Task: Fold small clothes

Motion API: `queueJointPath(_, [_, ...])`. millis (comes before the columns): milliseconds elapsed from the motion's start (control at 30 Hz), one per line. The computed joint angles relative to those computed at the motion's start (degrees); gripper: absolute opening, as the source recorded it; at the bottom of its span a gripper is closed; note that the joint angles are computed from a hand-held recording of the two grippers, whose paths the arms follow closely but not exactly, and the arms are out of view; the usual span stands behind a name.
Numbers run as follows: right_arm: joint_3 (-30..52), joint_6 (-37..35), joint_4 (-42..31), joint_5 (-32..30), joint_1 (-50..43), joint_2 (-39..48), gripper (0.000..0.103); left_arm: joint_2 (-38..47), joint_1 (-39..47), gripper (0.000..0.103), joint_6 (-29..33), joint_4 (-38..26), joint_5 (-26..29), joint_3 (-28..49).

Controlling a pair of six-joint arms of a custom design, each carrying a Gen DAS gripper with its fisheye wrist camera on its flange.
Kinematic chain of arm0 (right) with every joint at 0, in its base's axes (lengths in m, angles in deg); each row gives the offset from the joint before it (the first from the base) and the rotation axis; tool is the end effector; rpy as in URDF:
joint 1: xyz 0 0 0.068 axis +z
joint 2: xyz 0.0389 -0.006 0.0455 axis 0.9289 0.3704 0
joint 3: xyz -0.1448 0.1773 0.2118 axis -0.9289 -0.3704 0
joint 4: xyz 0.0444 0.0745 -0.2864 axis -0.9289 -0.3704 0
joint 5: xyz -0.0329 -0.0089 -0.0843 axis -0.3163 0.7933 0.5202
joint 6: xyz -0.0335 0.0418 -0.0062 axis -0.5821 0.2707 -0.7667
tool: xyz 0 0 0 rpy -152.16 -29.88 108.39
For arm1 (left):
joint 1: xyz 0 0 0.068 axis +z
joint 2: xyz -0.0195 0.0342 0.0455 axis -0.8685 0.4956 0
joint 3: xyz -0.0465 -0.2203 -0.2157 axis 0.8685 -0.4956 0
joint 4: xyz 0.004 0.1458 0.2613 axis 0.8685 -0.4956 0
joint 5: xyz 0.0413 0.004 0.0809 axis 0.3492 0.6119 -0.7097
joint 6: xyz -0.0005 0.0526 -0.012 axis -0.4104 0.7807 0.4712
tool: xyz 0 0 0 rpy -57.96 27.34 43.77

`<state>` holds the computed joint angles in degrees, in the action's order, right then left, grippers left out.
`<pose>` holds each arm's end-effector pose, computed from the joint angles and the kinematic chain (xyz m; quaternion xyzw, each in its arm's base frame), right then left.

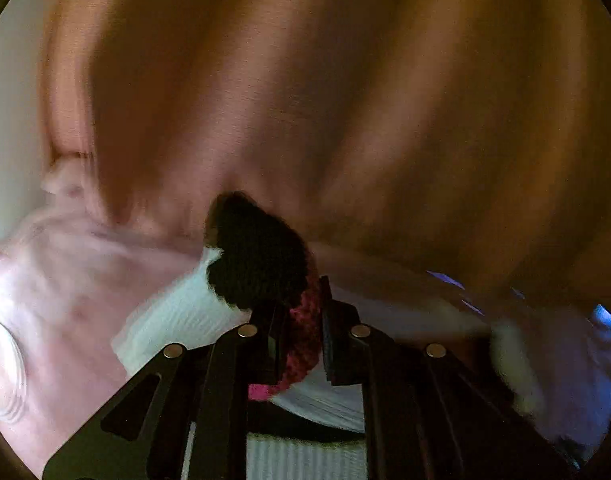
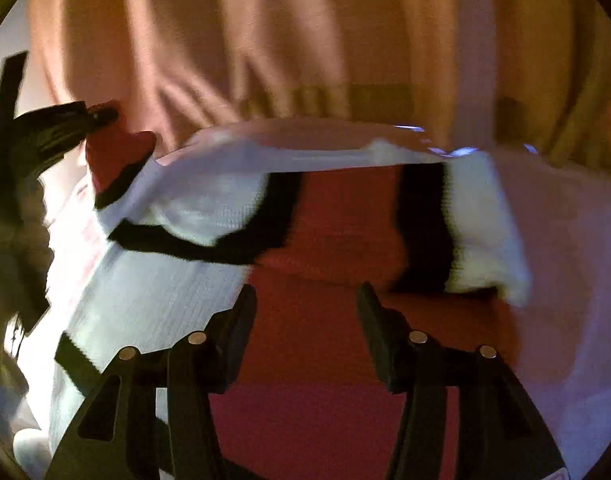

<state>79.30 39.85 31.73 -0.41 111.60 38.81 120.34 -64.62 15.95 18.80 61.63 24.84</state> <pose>0.1544 0.1246 0.0831 0.0757 0.9137 0.0810 0.3909 0.2807 -0.0296 0.1970 0.0430 0.8689 -0.1476 0.4705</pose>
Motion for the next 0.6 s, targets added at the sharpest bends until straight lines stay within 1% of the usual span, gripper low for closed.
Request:
queueJointPath(67, [-3.33,-0.37,-3.74,0.71,-1.61,-7.13,0.053,-1.13,-10.74,0.017,-4.30,0.33,-6.43,-3.75])
queueJointPath(100, [-4.27,-0.23,-6.03,1.31,-1.53,-9.99,0.055,-1.14,-13.99,0.018,-6.15,0.77,-8.58,-5.03])
queueJointPath(133, [-5.11,-0.18,-9.81,2.31,-1.52,-13.84,0.057,-0.50,-18.61,0.023,-9.10,1.07,-11.12,-6.55])
queueJointPath(167, [-5.73,-0.59,-12.91,2.69,-1.90,-17.03,0.057,-1.00,-22.54,0.032,-12.00,0.91,-13.80,-8.14])
queueJointPath(200, [-6.15,-1.06,-16.06,2.81,-2.32,-20.02,0.057,-2.29,-25.25,0.037,-14.38,0.95,-15.80,-10.10])
queueJointPath(233, [-6.16,-1.10,-18.05,2.90,-2.35,-21.25,0.058,-3.26,-28.76,0.051,-17.69,1.12,-18.50,-12.17])
queueJointPath(267, [-6.02,-1.19,-21.19,3.00,-2.47,-23.29,0.058,-3.56,-29.93,0.056,-19.34,1.67,-19.62,-13.53])
queueJointPath(300, [-5.93,-1.03,-24.01,3.35,-2.21,-25.38,0.058,-5.71,-32.06,0.061,-21.55,0.56,-21.32,-15.11])
queueJointPath(333, [-5.96,-0.93,-27.48,3.63,-1.77,-28.58,0.058,-6.32,-34.00,0.064,-23.27,0.97,-22.11,-16.44])
queueJointPath(367, [-5.67,-0.18,-30.08,4.42,-0.63,-30.44,0.058,-7.61,-35.61,0.066,-23.99,0.57,-22.74,-17.52])
queueJointPath(400, [-5.42,0.75,-32.41,5.34,0.69,-32.03,0.058,-7.12,-36.56,0.068,-24.06,1.53,-23.18,-18.32])
queueJointPath(467, [-5.30,3.28,-36.50,7.55,4.04,-35.42,0.060,-11.33,-42.08,0.069,-25.93,-2.20,-27.22,-19.76])
queueJointPath(533, [-4.75,8.60,-40.19,11.00,10.08,-36.07,0.062,-16.11,-44.91,0.070,-26.49,-6.42,-28.85,-20.68])
queueJointPath(567, [-4.63,9.87,-40.84,11.78,11.55,-35.78,0.062,-18.90,-45.41,0.070,-26.10,-8.87,-29.33,-21.32])
queueJointPath(600, [-4.52,10.48,-40.86,11.92,12.37,-35.24,0.062,-20.06,-45.01,0.071,-25.21,-9.47,-29.20,-21.65])
